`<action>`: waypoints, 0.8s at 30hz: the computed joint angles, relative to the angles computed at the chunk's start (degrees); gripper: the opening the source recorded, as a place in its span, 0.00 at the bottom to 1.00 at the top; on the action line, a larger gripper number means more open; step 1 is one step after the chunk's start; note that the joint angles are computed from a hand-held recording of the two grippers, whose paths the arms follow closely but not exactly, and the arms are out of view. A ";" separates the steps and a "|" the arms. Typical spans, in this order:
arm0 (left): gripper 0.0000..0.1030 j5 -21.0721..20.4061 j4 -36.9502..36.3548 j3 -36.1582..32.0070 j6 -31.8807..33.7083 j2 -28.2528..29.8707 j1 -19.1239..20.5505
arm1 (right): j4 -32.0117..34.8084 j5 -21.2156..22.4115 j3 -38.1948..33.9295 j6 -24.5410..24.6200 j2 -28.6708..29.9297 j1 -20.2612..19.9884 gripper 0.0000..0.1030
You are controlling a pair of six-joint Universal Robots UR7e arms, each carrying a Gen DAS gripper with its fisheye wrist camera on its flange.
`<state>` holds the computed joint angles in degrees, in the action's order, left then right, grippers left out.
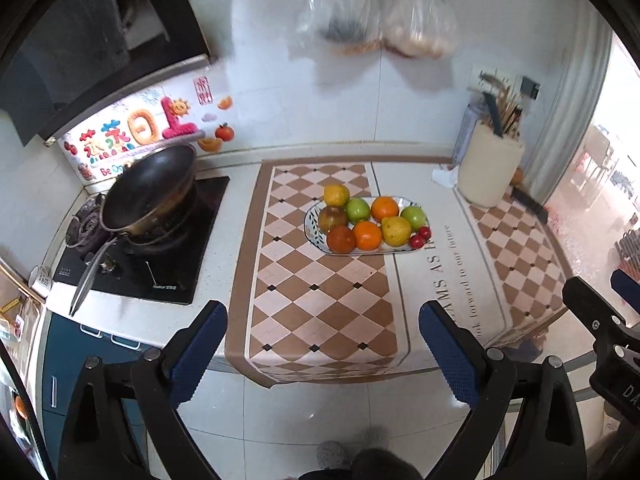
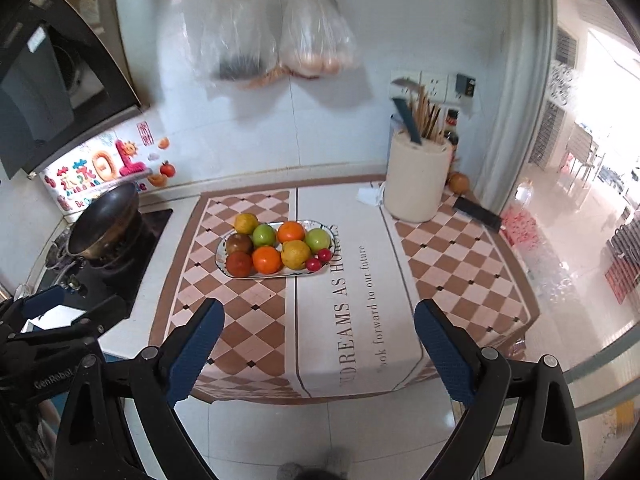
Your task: Organize fruits
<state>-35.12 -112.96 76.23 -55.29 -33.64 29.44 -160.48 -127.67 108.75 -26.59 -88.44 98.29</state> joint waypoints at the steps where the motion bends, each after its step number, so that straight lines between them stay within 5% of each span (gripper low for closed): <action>1: 0.95 0.36 0.07 0.88 -0.69 -0.65 -0.64 | 0.60 0.07 0.65 0.16 -1.46 0.39 0.95; 13: 0.95 0.66 6.20 5.48 -11.28 -4.91 -7.48 | 8.78 1.30 4.15 -0.65 -13.65 5.02 0.95; 24: 0.95 0.42 9.46 5.68 -16.67 -5.02 -10.42 | 13.97 2.85 5.29 -0.58 -18.73 5.66 0.96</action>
